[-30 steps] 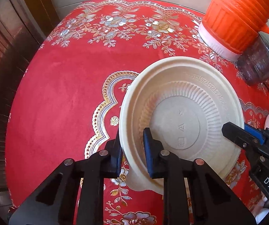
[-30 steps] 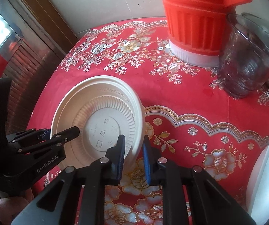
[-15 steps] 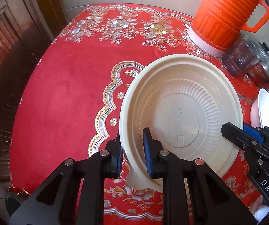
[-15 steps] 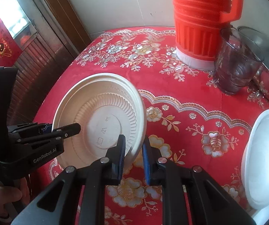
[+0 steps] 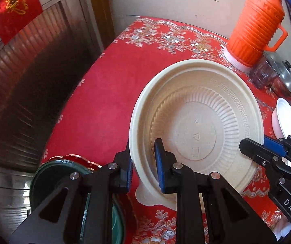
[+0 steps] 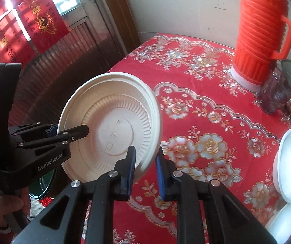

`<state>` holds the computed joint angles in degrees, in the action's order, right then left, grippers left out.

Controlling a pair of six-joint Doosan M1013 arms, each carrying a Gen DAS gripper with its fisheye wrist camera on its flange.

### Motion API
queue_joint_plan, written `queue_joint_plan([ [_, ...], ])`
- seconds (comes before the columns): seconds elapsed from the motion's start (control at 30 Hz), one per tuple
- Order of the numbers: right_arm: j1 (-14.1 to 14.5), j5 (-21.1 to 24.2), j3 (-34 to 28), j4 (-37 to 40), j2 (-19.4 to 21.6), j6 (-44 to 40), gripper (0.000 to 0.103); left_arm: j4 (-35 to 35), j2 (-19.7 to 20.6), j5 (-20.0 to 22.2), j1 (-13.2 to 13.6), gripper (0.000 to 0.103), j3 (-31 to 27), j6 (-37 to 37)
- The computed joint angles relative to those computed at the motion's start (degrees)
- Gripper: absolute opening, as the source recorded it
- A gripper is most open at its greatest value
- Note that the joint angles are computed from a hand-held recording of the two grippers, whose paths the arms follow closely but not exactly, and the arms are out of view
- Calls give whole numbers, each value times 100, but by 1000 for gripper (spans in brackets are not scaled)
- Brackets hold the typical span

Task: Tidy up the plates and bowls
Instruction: 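Carry the beige bowl into the green bowl and lower it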

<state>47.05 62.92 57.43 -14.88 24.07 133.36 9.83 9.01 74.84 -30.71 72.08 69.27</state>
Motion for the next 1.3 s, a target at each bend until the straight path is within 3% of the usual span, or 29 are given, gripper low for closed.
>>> queue_joint_plan([
  [0.67, 475, 878, -1872, 1161, 1199, -2034, 20, 453, -1172, 352, 650, 20, 1304, -967],
  [0.93, 538, 1477, -2428, 1315, 1617, -2321, 21, 343, -1253, 509, 746, 21, 1587, -1077],
  [1.3, 579, 1631, -2619, 1226, 1704, -2230, 22, 378, -1222, 502, 744, 23, 1557, -1007],
])
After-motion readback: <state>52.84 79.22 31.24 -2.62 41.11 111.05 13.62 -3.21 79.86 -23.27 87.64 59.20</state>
